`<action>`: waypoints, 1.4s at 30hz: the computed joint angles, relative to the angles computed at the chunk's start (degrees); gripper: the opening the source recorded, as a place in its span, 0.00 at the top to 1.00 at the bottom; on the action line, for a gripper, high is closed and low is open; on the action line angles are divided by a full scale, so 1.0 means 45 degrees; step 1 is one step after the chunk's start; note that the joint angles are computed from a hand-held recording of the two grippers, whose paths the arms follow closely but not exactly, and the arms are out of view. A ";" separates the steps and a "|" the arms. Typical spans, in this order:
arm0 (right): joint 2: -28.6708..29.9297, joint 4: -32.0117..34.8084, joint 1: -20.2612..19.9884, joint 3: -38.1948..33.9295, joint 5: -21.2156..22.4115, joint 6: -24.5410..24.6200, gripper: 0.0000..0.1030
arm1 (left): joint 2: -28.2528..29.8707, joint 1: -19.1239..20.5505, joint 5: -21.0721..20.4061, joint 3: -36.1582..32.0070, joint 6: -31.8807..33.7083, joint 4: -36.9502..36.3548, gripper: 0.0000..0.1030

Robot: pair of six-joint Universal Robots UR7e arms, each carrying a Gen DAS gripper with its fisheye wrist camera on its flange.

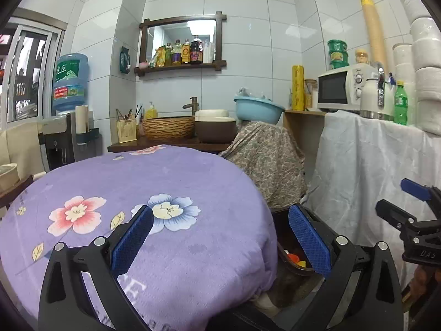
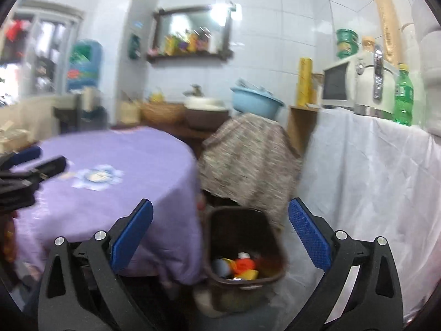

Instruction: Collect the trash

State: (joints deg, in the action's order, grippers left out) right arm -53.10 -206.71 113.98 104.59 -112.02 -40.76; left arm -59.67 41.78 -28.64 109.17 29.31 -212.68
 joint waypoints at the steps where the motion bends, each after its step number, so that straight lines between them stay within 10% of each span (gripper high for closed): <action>1: -0.0182 -0.0036 -0.0007 0.0324 0.0381 0.0120 0.06 | -0.0067 -0.0047 0.0071 0.0133 -0.0143 -0.0002 0.05; 18: -0.0631 -0.1185 0.0212 0.1842 0.1407 -0.0502 0.06 | 0.0297 -0.0960 0.1115 0.0983 0.1944 -0.4263 0.05; 42: -0.0642 -0.0643 0.0176 0.1782 0.1331 -0.0688 0.06 | 0.0510 -0.1075 0.1359 0.0908 0.1780 -0.3981 0.05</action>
